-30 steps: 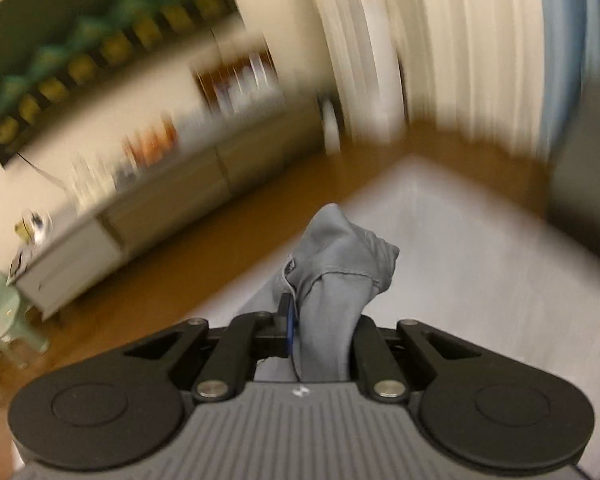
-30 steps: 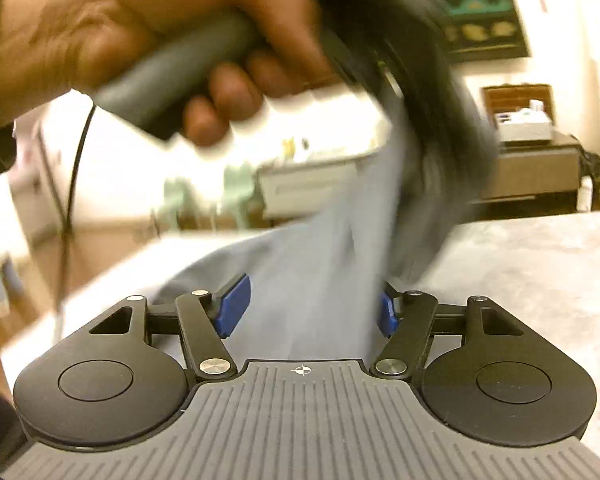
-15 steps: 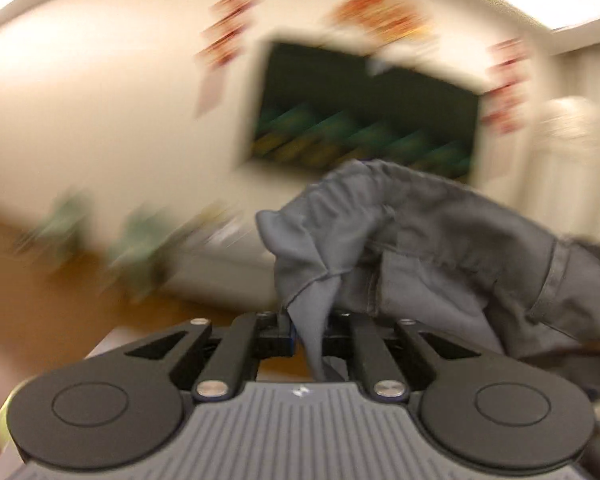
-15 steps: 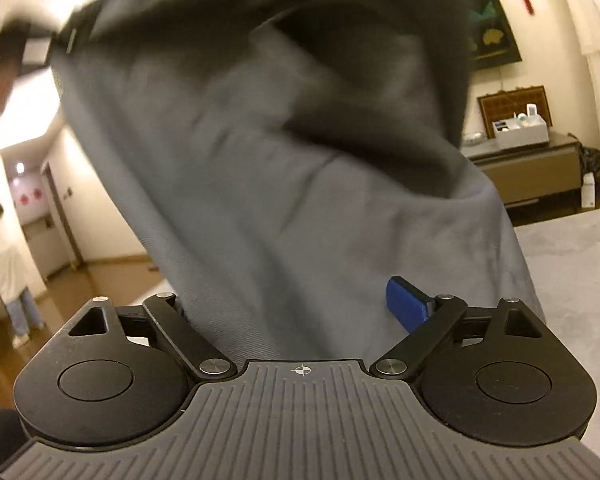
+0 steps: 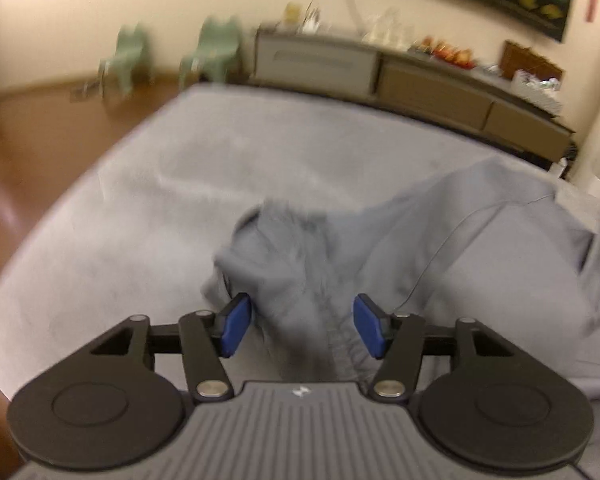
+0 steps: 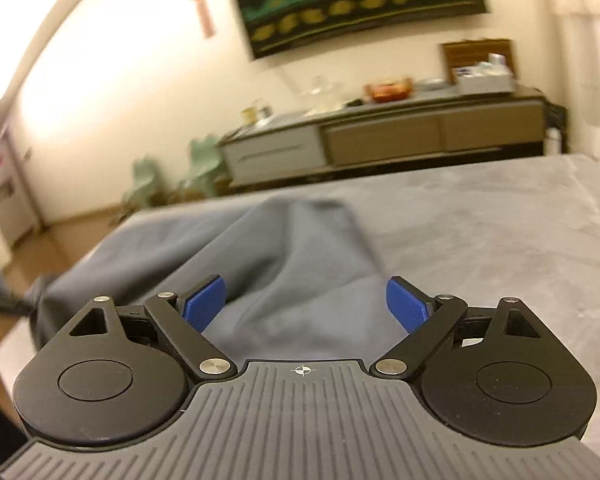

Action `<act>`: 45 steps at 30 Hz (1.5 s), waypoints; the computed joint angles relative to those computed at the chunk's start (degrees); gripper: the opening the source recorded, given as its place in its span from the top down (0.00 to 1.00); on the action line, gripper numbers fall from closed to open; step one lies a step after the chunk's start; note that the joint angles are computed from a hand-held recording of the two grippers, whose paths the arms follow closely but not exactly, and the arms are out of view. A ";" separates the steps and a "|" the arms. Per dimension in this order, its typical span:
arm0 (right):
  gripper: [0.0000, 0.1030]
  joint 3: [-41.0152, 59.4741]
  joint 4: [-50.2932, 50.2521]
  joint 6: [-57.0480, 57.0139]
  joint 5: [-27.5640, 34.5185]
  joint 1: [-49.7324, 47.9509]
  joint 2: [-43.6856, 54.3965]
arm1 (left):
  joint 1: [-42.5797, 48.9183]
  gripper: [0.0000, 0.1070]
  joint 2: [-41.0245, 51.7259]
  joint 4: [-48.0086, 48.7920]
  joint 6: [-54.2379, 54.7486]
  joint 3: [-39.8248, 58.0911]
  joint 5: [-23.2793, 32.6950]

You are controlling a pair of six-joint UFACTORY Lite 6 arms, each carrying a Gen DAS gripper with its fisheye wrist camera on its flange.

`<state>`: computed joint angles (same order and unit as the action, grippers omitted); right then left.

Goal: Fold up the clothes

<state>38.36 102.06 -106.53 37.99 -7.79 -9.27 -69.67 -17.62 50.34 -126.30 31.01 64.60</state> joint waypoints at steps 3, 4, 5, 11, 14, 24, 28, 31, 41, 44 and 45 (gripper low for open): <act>0.12 7.84 0.23 3.10 -0.83 -1.56 8.37 | -4.14 0.15 0.10 2.51 1.95 3.83 3.11; 0.11 10.31 0.39 3.63 -2.09 -1.06 11.01 | -2.64 0.15 -1.09 4.06 3.25 2.90 -0.65; 0.11 13.23 0.91 3.63 -3.66 -0.23 14.29 | -2.92 0.15 -0.34 5.76 2.48 2.91 -3.22; 0.11 23.66 -6.37 11.46 -9.85 5.08 25.85 | 5.19 0.11 21.48 15.74 6.08 10.88 -22.58; 0.30 26.50 -12.74 15.14 -12.50 7.39 29.39 | 11.92 0.72 28.21 18.21 10.35 15.07 -24.06; 0.85 11.59 -26.39 1.13 20.81 3.71 16.13 | 26.60 0.94 -7.70 21.59 14.79 8.21 -10.58; 0.68 11.92 -30.36 0.36 22.93 8.49 17.42 | 29.66 0.94 -10.42 21.17 18.64 7.31 -9.94; 0.33 18.40 -23.50 5.06 30.54 1.68 22.32 | 28.62 0.94 -11.64 21.16 21.75 9.19 -10.31; 0.58 36.83 -17.45 25.37 5.30 12.88 45.51 | 18.63 0.94 -5.05 22.97 31.67 27.35 -5.26; 0.99 35.89 -16.36 24.07 5.78 13.04 42.44 | 15.98 0.94 -2.31 23.23 34.89 33.46 -1.71; 0.99 33.81 -14.50 21.91 5.36 11.94 37.92 | 14.59 0.94 -2.21 23.66 35.47 35.00 0.10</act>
